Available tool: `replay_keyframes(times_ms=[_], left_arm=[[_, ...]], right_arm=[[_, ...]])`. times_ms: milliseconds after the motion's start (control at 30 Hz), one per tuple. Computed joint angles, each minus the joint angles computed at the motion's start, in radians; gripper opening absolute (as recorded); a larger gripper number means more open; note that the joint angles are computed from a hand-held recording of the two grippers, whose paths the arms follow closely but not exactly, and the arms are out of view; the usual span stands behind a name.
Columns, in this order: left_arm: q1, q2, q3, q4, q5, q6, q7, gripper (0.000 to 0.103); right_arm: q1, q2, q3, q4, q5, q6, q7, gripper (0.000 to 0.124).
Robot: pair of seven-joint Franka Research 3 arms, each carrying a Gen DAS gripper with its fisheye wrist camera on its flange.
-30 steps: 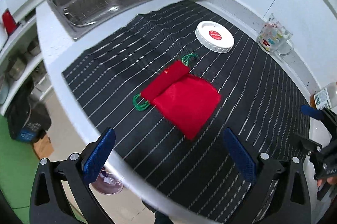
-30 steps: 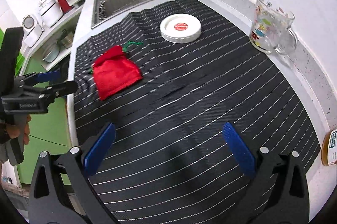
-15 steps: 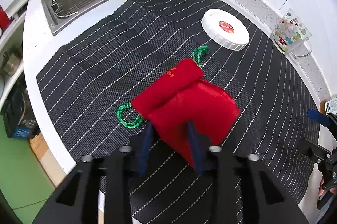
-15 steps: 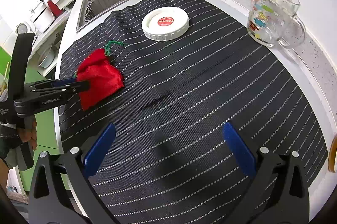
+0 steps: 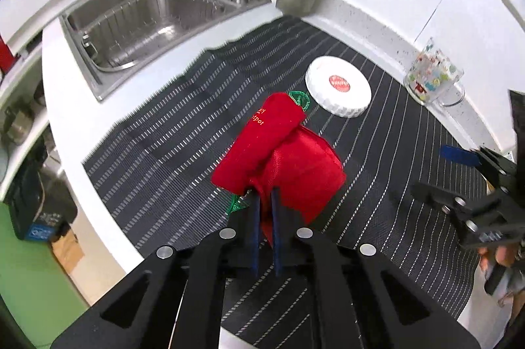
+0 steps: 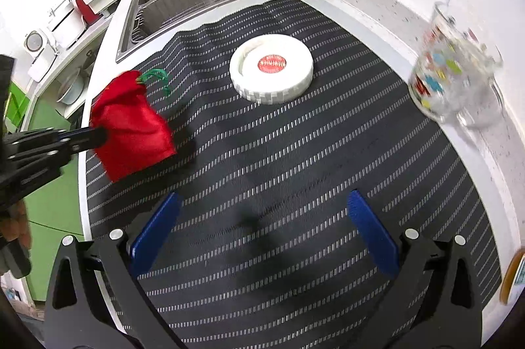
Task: Collect trash
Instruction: 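Grasp the white interlock lid with the right tool while the left holds the bag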
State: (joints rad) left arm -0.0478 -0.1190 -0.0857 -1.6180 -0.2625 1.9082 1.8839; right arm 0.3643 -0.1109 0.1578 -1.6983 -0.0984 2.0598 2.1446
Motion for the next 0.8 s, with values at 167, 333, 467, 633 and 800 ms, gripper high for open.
replay_keyframes(times_ms=[167,333,467,633,800], left_arm=[[0.012,0.019,0.009,0.050,-0.002,0.001,0.026,0.006],[0.030,0.043,0.012,0.083,-0.010,-0.001,0.026,0.006],[0.043,0.057,0.011,0.094,-0.013,0.001,0.018,0.006],[0.055,0.072,0.009,0.097,-0.015,0.004,0.005,0.006],[0.063,0.081,0.007,0.091,-0.017,0.000,-0.001,0.006]], right_arm=[[-0.001,0.105,-0.018,0.114,-0.023,-0.011,-0.030,0.100],[0.011,0.241,-0.052,0.266,-0.035,-0.048,-0.077,0.100],[0.025,0.347,-0.081,0.390,-0.031,-0.086,-0.114,0.100],[0.038,0.450,-0.109,0.515,-0.003,-0.142,-0.155,0.100],[0.046,0.500,-0.127,0.571,0.016,-0.171,-0.173,0.100]])
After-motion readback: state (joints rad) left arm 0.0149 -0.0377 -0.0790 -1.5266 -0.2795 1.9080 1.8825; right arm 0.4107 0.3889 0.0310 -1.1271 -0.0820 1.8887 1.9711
